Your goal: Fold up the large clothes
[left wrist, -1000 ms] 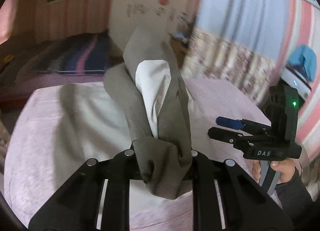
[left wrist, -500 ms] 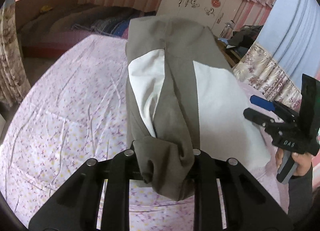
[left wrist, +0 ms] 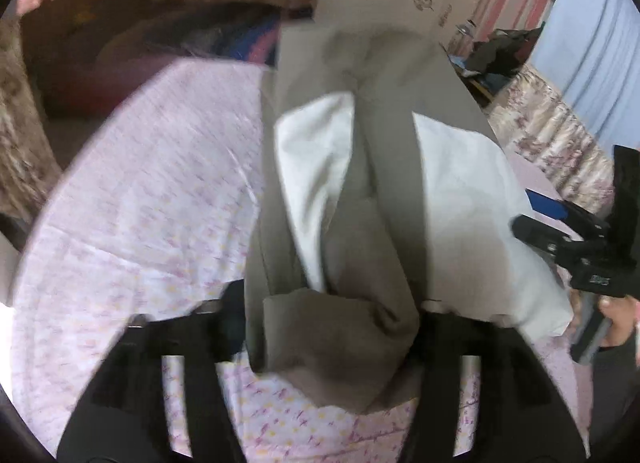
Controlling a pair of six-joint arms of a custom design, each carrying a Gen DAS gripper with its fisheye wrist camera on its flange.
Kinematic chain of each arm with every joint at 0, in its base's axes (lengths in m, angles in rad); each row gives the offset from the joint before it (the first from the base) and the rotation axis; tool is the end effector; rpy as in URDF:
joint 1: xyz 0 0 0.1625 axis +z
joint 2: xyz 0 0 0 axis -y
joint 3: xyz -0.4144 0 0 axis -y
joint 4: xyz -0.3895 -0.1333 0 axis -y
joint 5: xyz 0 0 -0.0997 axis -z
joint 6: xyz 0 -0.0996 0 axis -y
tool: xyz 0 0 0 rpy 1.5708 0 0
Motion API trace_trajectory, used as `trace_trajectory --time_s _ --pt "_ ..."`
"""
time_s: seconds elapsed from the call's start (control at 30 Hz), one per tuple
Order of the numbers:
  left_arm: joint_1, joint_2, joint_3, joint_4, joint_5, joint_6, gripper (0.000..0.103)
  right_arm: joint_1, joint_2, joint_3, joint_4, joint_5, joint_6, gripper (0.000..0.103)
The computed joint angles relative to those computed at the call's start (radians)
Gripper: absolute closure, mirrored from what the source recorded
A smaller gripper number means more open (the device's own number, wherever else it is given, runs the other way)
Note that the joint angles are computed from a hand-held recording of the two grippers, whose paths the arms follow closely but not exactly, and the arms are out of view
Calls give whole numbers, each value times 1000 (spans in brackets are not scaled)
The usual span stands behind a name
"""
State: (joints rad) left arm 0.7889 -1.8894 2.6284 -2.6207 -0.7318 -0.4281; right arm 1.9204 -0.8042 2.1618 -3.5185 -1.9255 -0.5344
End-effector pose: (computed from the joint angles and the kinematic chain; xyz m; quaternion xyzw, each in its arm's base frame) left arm -0.0455 -0.3401 0.2608 0.0967 0.8993 -0.3452 0.2505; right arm 0.2656 -0.4403 0.0582 0.3565 -0.8732 0.2694 0.1945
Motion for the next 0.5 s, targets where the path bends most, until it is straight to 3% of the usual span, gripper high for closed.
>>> trace_trajectory --time_s 0.07,0.17,0.3,0.4,0.5 --pt "-66 -64 13 96 54 -44 14 8 -24 36 -27 12 4 16" --pt "-149 -145 12 251 103 -117 3 18 -40 83 -82 18 30 9" --pt "-237 -209 4 428 162 -172 3 22 -35 135 -174 25 32 8" --pt "-263 -176 5 433 174 -156 3 39 -6 158 -257 2 -5 8" --pt "-262 -115 5 429 169 -131 3 59 34 155 -286 -66 -63 9"
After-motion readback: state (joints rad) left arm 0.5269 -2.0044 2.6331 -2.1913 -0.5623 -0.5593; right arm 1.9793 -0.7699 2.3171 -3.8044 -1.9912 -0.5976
